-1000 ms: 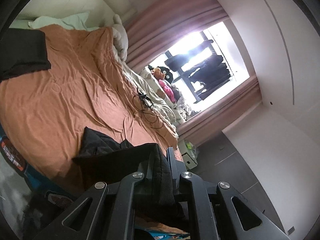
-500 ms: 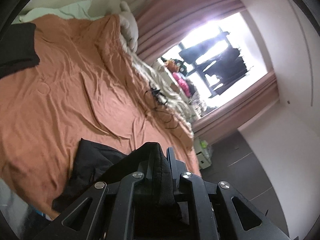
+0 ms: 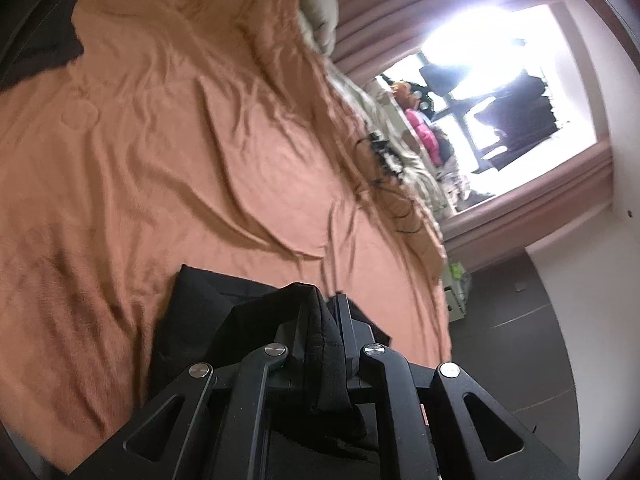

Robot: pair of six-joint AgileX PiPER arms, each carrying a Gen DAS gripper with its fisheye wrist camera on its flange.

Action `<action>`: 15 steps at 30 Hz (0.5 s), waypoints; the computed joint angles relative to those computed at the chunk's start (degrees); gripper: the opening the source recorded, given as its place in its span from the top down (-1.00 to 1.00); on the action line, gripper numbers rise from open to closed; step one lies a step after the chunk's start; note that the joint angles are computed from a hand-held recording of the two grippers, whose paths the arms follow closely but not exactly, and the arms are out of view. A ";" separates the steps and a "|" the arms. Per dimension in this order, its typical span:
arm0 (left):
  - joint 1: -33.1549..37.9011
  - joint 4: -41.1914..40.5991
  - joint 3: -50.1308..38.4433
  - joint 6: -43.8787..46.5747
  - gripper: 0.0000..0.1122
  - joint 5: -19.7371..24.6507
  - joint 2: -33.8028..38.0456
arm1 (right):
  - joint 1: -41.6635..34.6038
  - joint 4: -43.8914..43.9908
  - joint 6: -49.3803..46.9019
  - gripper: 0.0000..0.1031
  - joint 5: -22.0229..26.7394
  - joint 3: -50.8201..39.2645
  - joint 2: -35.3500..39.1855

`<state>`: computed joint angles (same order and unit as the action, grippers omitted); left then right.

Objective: Fold large clothes

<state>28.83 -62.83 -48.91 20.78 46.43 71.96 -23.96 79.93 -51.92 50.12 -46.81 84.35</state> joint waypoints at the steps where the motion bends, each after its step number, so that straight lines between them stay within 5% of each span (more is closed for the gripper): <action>1: -0.31 -0.36 0.11 0.56 0.84 -0.71 1.16 | 0.78 0.56 -0.49 0.83 -0.86 -0.53 1.53; 7: -3.81 -2.35 -1.41 3.13 0.81 -6.11 8.27 | 4.39 3.05 -1.38 0.75 -4.77 -4.72 8.44; 9: -4.98 -2.10 -2.87 2.88 0.80 -7.49 10.43 | 5.63 1.86 1.09 0.49 -7.50 -6.37 9.53; 11: -5.59 -0.31 -5.00 0.56 0.68 -7.28 12.86 | 6.66 -0.45 4.41 -0.17 -10.28 -7.50 10.00; 15: -5.52 1.40 -6.33 -0.53 0.27 -7.27 13.74 | 6.08 -0.03 3.43 -0.24 -11.27 -6.74 9.44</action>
<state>23.30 -61.43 -55.25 20.25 39.16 85.70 -17.88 79.90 -48.49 38.84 -53.55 93.78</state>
